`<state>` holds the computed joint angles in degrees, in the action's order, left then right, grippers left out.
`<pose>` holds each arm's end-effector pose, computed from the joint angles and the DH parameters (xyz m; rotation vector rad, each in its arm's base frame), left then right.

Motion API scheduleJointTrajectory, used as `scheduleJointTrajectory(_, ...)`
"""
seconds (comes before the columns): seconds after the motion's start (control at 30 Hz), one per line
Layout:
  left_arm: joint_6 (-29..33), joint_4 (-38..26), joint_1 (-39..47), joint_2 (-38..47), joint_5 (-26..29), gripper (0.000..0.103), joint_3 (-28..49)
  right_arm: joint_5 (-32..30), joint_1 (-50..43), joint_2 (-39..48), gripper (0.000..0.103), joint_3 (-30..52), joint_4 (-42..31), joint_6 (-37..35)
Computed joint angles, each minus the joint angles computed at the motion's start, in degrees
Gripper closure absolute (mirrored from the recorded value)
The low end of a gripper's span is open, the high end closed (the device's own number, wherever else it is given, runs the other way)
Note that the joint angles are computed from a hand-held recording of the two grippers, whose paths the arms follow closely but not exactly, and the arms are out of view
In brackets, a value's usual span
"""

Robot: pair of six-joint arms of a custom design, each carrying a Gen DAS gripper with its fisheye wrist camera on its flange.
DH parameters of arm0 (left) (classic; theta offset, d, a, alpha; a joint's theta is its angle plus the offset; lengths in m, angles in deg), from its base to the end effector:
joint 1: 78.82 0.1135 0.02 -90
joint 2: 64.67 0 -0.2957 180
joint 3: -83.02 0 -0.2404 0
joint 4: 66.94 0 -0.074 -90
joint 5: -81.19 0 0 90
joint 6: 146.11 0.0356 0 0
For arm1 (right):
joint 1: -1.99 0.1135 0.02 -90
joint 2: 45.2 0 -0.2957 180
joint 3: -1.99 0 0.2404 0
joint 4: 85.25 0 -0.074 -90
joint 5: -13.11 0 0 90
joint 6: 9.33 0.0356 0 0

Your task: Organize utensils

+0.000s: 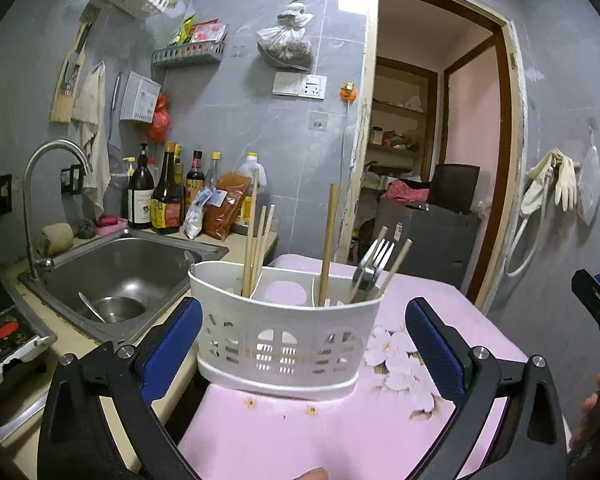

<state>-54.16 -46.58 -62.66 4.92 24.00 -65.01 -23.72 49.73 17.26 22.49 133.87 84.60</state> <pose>0.2037 0.0390 0.2131 0.1640 1.8268 -0.3134 0.1268 0.0972 0.2102 0.0994 1.5977 -0.0516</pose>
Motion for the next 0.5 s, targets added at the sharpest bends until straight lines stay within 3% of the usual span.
scheduleJointTrajectory(0.27,2.1,-1.4,2.7,-6.1,1.7,0.003,-5.3,15.9,12.6,-2.6,0.0,-0.7,-6.6,1.1)
scheduleJointTrajectory(0.43,3.6,-0.5,4.9,-10.6,1.9,0.003,-9.8,22.8,18.8,-3.1,0.0,0.0,-13.8,6.7)
scheduleJointTrajectory(0.5,5.0,-0.8,5.9,-12.4,2.1,0.003,-11.3,25.8,21.2,-3.2,0.0,1.4,-21.7,12.5)
